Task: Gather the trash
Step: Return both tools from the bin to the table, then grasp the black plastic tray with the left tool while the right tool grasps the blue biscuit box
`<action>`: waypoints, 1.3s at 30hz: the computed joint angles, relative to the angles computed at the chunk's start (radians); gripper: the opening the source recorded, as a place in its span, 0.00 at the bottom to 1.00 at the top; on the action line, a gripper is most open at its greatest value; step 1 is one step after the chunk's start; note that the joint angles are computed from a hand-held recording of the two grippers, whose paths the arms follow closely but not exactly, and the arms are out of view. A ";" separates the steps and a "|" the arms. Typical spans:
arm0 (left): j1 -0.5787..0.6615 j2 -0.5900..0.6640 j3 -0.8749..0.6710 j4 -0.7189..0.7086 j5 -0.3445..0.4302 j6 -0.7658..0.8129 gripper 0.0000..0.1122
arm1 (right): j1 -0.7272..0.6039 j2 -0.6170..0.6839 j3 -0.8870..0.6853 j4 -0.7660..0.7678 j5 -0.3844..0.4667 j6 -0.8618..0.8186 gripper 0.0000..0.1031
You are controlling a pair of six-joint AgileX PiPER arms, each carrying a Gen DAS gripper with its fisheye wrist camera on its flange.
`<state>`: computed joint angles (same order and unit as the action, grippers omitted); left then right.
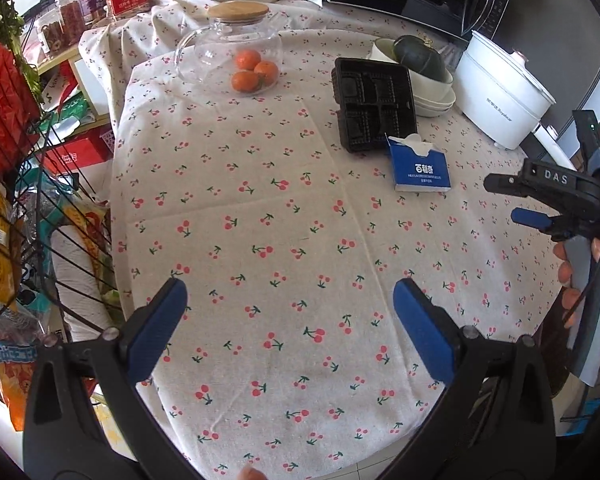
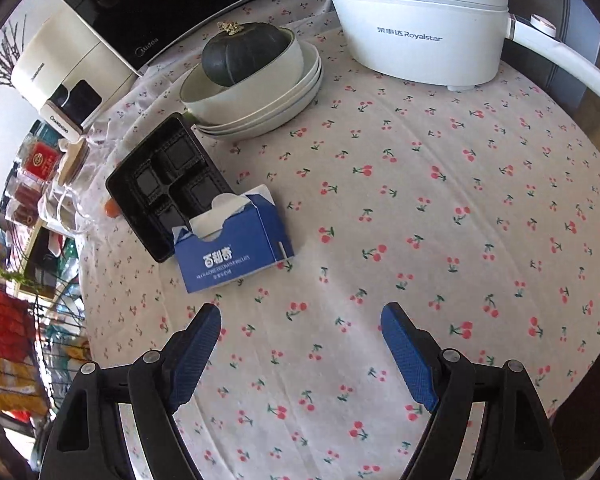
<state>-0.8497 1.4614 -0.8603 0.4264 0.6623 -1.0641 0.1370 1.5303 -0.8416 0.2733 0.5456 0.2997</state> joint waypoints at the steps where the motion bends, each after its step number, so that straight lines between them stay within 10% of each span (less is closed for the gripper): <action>1: 0.009 0.001 0.001 -0.016 -0.009 0.013 0.91 | 0.009 0.034 -0.025 0.008 -0.014 0.030 0.81; 12: 0.085 0.002 0.003 -0.049 -0.013 0.067 0.91 | 0.122 0.314 -0.230 -0.212 -0.092 0.432 0.81; 16: 0.098 0.011 0.009 -0.049 -0.017 0.070 0.91 | 0.147 0.343 -0.236 -0.307 -0.113 0.528 0.61; 39: 0.116 0.383 -0.324 -0.063 -0.149 0.109 0.91 | -0.074 -0.124 0.192 -0.040 -0.106 -0.420 0.22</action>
<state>-0.7340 1.8443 -1.1839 0.3633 0.5137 -0.9555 0.0630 1.4066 -0.6498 0.2335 0.4397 -0.1206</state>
